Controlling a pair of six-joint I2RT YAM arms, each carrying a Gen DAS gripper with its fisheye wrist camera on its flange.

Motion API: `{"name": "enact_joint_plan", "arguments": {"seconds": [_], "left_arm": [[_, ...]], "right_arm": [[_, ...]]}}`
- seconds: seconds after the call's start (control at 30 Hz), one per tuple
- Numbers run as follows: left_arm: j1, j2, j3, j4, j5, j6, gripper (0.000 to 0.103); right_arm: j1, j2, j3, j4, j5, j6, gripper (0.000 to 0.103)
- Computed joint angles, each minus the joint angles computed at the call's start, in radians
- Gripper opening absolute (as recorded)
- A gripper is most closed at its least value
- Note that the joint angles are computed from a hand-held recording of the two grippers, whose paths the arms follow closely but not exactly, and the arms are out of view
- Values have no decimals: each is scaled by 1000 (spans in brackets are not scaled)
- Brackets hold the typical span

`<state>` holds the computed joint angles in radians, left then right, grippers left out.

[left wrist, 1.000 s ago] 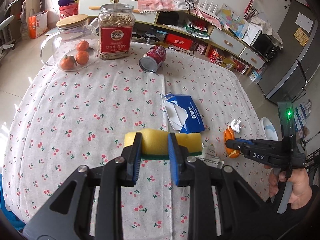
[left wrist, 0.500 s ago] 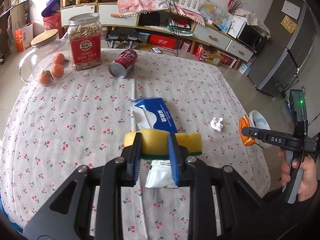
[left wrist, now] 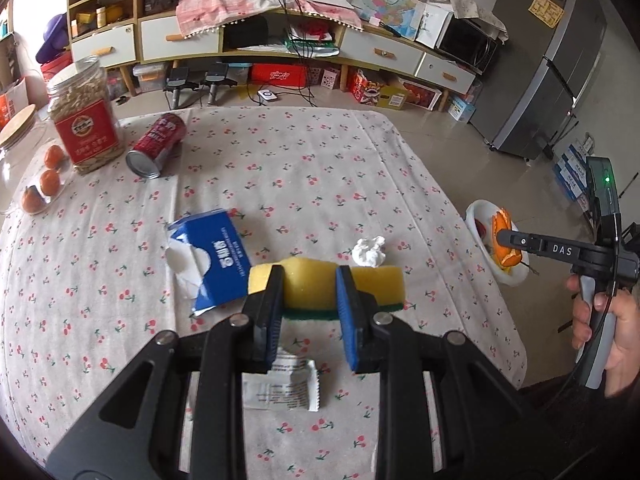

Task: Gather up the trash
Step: 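Carry the sponge into the bin and release it while the right gripper drops the orange toy in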

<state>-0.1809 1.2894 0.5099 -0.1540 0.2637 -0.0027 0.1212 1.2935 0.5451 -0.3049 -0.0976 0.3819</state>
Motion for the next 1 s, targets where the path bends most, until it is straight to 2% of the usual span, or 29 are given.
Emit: {"name": "enact_joint_plan", "arguments": {"seconds": [0.23, 0.47, 0.63, 1.0], "left_arm": [[-264, 124, 82, 89, -89, -130, 27], [-485, 335, 230, 157, -154, -211, 27], [-591, 463, 345, 171, -175, -251, 27], [-724, 661, 573, 172, -206, -303, 28]], "right_arm": [[-283, -78, -45, -43, -82, -143, 16], [-619, -82, -59, -79, -185, -325, 16], [-822, -32, -49, -98, -261, -442, 16], [-1062, 64, -29, -121, -335, -609, 16]]}}
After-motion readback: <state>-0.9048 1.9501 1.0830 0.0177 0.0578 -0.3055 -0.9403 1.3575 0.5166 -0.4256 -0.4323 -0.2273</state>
